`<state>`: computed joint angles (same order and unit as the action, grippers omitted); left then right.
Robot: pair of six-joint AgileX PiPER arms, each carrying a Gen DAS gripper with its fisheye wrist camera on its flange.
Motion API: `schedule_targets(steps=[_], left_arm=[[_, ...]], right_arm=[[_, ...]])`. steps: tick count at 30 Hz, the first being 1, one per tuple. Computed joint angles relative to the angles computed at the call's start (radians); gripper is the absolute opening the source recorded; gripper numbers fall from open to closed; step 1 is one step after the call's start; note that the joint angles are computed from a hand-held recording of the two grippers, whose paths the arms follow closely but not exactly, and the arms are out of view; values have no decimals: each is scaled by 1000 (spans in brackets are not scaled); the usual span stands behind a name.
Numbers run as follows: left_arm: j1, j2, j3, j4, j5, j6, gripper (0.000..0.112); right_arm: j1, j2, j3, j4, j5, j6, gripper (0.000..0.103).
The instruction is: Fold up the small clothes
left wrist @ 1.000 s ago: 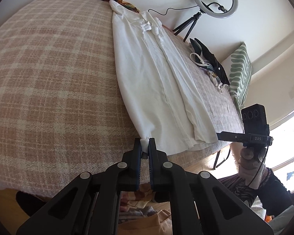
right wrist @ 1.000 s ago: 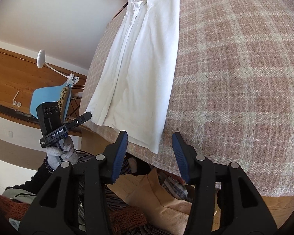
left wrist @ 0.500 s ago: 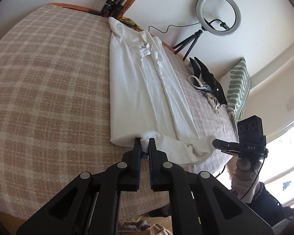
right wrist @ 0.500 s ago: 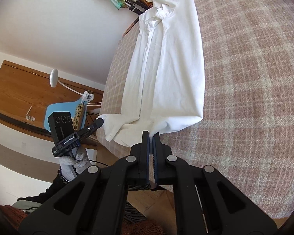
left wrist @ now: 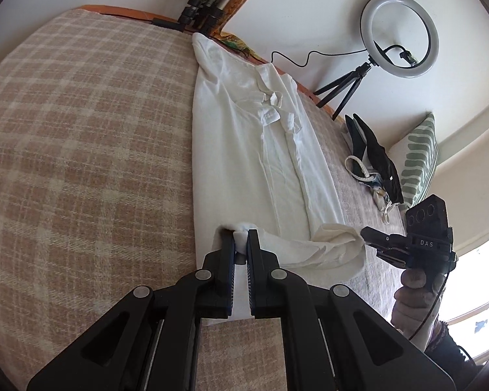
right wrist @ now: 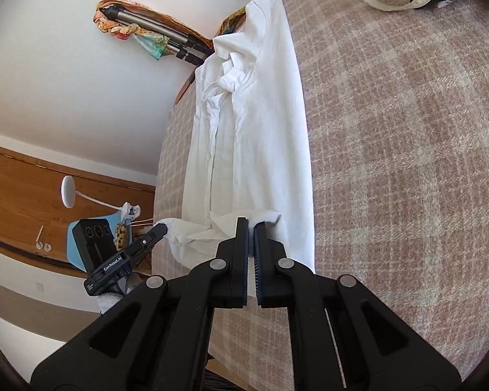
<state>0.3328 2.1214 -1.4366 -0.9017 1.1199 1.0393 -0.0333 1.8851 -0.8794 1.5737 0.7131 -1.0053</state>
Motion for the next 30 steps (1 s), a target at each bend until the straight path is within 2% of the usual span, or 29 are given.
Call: schedule_targets(steps=[4, 7, 9, 10, 11, 15, 17, 20, 25, 30], left_arm=[[-10, 34, -43, 6, 2, -30, 5], [-32, 3, -32, 28, -63, -18, 9], [-32, -22, -31, 31, -93, -11, 14], [-24, -32, -29, 16, -102, 2, 21], [-14, -43, -23, -4, -110, 13, 25], [14, -71, 1, -40, -90, 83, 25], [17, -81, 21, -31, -63, 127, 25], [-4, -96, 59, 32, -47, 163, 25], [-67, -91, 96, 127, -98, 174, 25], [-108, -34, 33, 164, -119, 131, 25]], right_arm=[[-1, 40, -56, -42, -19, 61, 5], [0, 50, -92, -93, -51, 120, 5], [7, 26, -108, -176, -96, 194, 21], [6, 4, -98, -178, -119, 192, 40], [8, -25, -76, -146, -149, 156, 46], [17, -93, -60, -217, -149, 137, 44], [37, -100, -69, -275, -127, 137, 31], [68, -65, -96, -321, -51, 112, 28], [159, 21, -175, -463, -66, 201, 22], [193, 93, -274, -571, -72, 295, 22]])
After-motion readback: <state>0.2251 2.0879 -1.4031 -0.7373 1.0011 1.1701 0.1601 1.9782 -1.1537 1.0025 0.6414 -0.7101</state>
